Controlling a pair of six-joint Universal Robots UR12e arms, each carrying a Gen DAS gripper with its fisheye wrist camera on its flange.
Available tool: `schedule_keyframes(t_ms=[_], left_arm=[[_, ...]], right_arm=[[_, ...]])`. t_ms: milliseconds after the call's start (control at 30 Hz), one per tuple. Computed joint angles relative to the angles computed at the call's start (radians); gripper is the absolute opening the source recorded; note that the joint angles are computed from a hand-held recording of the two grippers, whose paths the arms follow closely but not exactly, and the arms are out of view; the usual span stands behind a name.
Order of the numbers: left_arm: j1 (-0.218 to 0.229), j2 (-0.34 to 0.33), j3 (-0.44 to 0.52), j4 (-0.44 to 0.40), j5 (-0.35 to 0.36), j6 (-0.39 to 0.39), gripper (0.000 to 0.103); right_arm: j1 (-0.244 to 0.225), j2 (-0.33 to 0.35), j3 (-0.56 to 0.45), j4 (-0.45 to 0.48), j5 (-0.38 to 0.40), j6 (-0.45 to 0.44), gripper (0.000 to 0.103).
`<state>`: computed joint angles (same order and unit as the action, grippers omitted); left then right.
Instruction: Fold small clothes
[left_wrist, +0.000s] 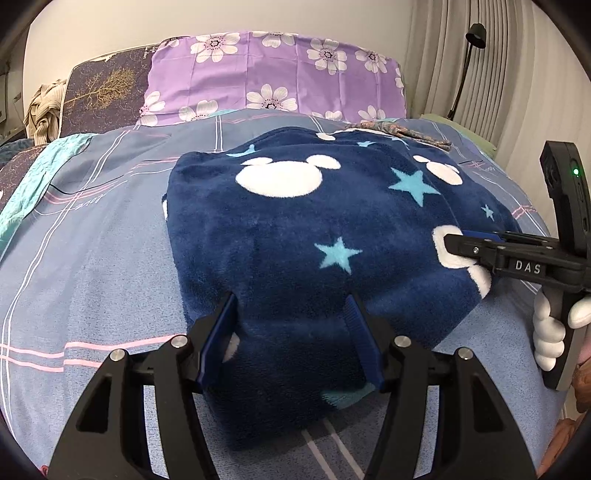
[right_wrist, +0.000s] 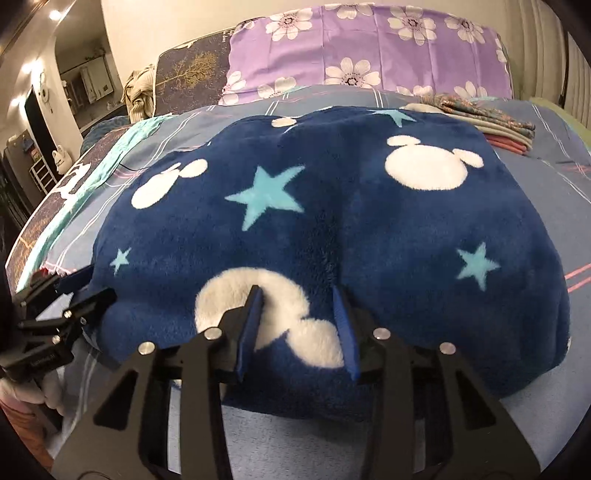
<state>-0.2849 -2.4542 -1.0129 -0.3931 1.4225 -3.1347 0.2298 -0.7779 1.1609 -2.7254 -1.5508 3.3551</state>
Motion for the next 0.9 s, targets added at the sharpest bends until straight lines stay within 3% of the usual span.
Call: schedule_keyframes(t_ms=[100, 233, 267, 333, 400, 433, 500, 900], left_arm=[[0.006, 0.005, -0.004, 0.022, -0.027, -0.046, 0.061], [0.017, 0.0, 0.02, 0.069, -0.045, -0.105, 0.037], [0.019, -0.004, 0.031, 0.072, -0.045, -0.11, 0.036], [0.022, -0.02, 0.063, 0.052, -0.053, -0.112, 0.036], [0.019, -0.049, 0.116, -0.057, -0.036, -0.091, 0.036], [0.017, -0.062, 0.125, -0.072, -0.02, -0.084, 0.036], [0.016, -0.06, 0.109, -0.032, -0.018, -0.087, 0.036], [0.019, -0.063, 0.101, -0.014, -0.032, -0.095, 0.036]], right_arm=[[-0.003, -0.003, 0.006, -0.003, 0.012, -0.002, 0.04], [0.0, -0.002, 0.003, -0.004, -0.002, -0.006, 0.04], [0.0, -0.002, 0.003, -0.004, -0.004, -0.008, 0.04], [0.0, -0.001, 0.003, -0.007, -0.003, -0.008, 0.04], [0.0, -0.002, 0.005, -0.009, -0.001, -0.008, 0.04], [0.0, -0.002, 0.004, -0.008, 0.0, -0.009, 0.041], [0.002, -0.002, 0.003, -0.005, -0.008, -0.016, 0.041], [0.012, -0.008, -0.018, 0.01, -0.037, -0.02, 0.042]])
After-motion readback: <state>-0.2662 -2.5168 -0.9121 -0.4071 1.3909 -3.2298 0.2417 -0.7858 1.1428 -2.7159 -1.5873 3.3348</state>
